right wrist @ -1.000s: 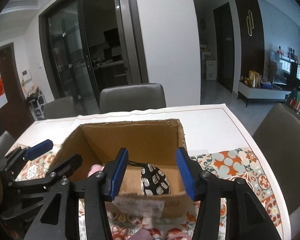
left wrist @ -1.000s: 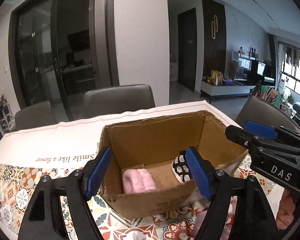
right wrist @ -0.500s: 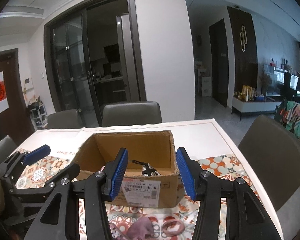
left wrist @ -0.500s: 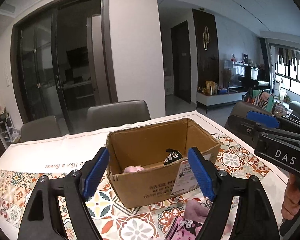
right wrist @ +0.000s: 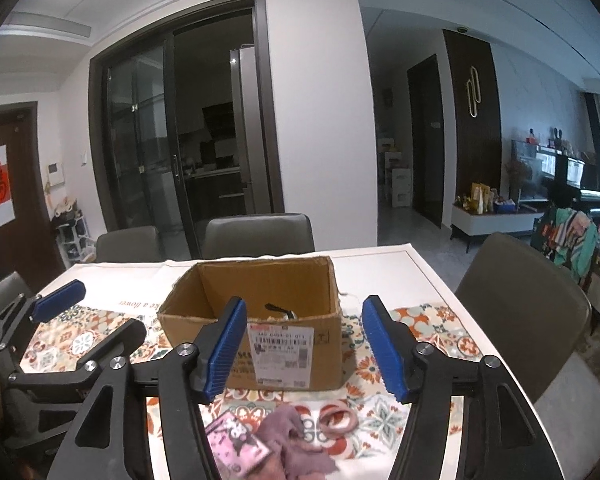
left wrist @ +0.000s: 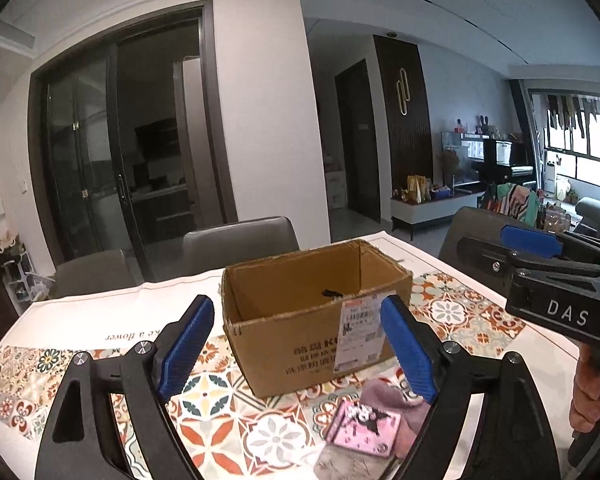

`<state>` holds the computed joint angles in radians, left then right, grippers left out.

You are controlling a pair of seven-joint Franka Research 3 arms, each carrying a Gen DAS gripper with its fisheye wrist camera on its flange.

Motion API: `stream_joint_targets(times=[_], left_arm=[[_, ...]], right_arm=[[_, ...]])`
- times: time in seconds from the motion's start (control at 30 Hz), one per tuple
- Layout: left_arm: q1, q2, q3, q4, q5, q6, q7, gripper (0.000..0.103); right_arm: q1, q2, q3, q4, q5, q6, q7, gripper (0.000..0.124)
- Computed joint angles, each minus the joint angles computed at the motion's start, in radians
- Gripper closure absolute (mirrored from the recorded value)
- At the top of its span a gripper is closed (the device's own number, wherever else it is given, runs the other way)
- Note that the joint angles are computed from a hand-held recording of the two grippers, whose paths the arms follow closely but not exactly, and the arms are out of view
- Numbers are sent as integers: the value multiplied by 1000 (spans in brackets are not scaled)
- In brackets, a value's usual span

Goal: Organize soft objects
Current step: 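Move both tools back toward the remaining items on the table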

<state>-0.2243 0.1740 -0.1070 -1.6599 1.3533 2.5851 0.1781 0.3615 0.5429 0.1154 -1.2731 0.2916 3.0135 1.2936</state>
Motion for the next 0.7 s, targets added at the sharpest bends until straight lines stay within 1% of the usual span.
stream_joint_targets(times=[0.17, 0.37, 0.4, 0.57, 0.63, 0.7], left_arm=[[-3, -36, -12, -60, 2, -8, -22, 17], [4, -82, -35, -134, 9, -13, -76, 17], [3, -93, -39, -152, 23, -21, -94, 17], [4, -122, -65, -210, 9, -45, -144, 17], [6, -131, -72, -232, -2, -42, -157, 17], [7, -134, -79, -243, -26, -45, -144, 17]], right_arm=[[-6, -60, -1, -109, 7, 44, -8, 62], [25, -132, -43, -241, -14, 101, 22, 62], [18, -146, -35, -269, -14, 113, 16, 62], [22, -196, -46, -364, -25, 137, 22, 57], [45, -211, -77, -394, -42, 137, 43, 57], [52, -221, -90, -417, -55, 138, 58, 57]])
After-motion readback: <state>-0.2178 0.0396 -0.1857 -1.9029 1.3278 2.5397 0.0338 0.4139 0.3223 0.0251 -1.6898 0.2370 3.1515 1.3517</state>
